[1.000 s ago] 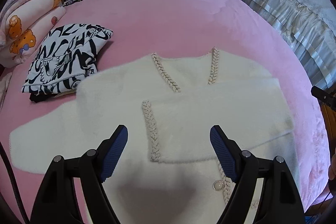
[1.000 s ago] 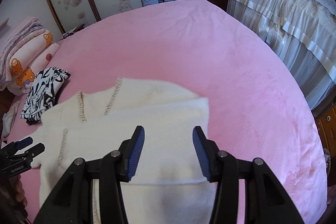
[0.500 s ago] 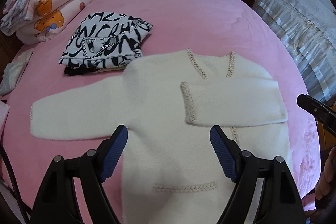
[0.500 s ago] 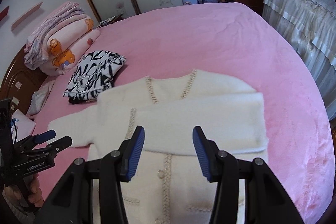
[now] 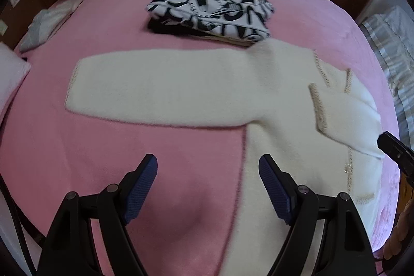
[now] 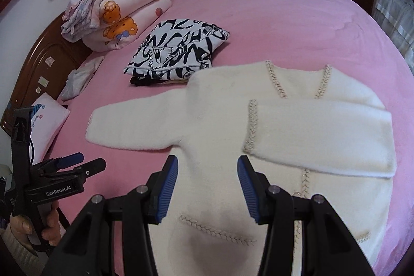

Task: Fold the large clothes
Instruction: 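Grasp the spread sleeve cuff with the left tool and fold it across the front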

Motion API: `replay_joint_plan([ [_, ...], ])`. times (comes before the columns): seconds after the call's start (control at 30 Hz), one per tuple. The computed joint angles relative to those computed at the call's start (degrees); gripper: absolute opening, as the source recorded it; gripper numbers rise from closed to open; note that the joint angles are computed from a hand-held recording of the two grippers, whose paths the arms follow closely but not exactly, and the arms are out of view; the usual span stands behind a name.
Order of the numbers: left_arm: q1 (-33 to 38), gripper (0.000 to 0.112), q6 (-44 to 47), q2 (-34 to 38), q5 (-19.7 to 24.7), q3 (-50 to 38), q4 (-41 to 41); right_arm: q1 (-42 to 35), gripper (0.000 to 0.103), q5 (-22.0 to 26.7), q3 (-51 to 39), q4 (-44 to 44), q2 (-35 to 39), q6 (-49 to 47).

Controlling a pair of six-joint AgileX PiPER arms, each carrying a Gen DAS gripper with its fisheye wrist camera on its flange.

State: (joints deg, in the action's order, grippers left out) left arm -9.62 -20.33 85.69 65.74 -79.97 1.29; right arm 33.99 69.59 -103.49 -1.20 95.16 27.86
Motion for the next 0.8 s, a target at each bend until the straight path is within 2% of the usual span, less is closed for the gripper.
replay_joint_plan([
  [0.07,8.0,0.079,4.4,-0.2,-5.1,5.2,-3.9,2.2,0.048,-1.4,-1.2,-2.6,3.1,0.9],
  [0.2,22.3,0.079,11.9,4.6,-13.0,10.2,-11.6,5.2,0.048,-4.6,-3.7,-6.8,10.2,3.7],
  [0.33,31.7,0.079,19.3,11.1,-18.7,11.1,-21.3,6.3,0.048,-6.2,-7.2,-7.4,16.3,4.7],
  [0.53,36.9,0.079,24.6,20.1,-24.4,9.5,-29.6,7.6,0.048,-7.5,-9.4,-7.7,20.9,4.8],
  [0.67,36.5,0.079,23.9,22.2,-29.3,8.7,-30.1,7.4,0.048,-8.2,-7.9,-7.6,21.4,5.6],
  [0.73,35.3,0.063,19.8,22.4,-31.7,7.9,-26.4,7.2,0.048,-8.7,-6.9,-7.3,21.5,6.0],
  [0.77,34.4,0.036,15.9,22.5,-32.8,7.3,-23.0,7.0,0.048,-9.2,-6.0,-7.4,21.2,6.3],
  [0.8,34.0,0.017,13.3,22.5,-33.6,7.0,-20.7,6.8,0.048,-9.5,-5.2,-7.5,20.8,6.6],
])
